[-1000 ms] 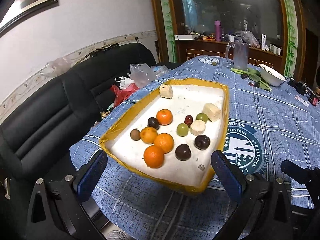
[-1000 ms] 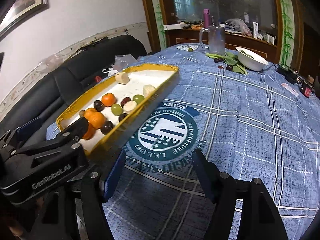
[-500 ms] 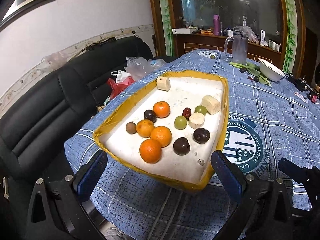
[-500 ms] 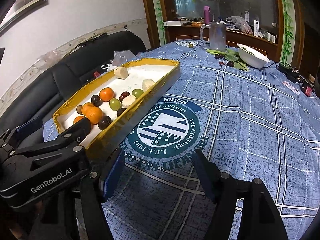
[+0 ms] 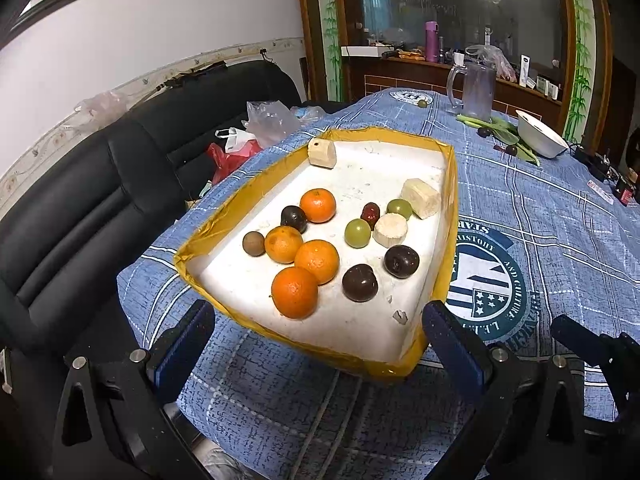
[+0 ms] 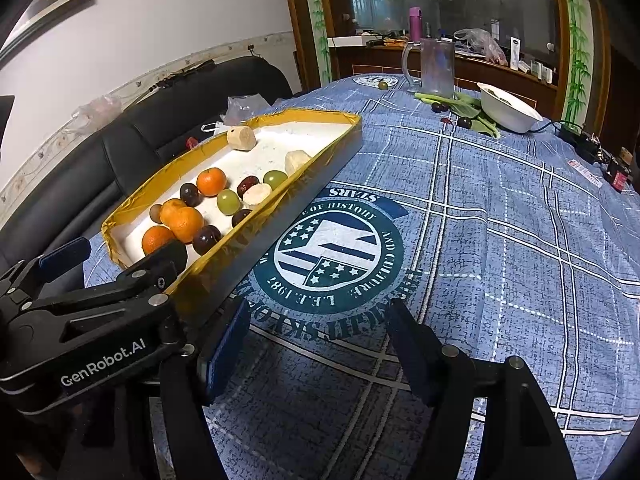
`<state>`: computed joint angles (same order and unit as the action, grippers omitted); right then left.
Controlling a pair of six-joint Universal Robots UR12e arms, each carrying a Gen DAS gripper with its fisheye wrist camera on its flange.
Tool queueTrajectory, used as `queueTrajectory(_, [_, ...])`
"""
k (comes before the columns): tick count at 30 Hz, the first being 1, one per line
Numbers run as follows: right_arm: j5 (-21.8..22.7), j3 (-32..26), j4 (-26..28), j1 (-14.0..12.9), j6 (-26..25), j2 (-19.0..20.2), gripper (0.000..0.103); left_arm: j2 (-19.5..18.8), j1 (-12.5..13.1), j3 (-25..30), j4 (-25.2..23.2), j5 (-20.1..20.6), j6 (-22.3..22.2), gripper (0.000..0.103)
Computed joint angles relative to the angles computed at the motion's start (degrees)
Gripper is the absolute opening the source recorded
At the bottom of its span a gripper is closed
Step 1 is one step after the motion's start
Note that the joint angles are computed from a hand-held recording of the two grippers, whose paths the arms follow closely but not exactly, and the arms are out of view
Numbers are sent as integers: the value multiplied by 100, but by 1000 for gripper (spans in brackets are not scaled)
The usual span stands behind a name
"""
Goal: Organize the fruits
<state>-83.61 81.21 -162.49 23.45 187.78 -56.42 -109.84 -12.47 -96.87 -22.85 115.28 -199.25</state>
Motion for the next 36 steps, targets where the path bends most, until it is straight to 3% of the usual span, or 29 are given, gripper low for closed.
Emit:
queueTrajectory(16, [-43,-19,9,22,-78,9,75,13,29,-27,6,-56,-50,103])
queueTrajectory(36, [-402,-235,-3,221,-707,60,78,195,155,-199,-10,-204,-399,103])
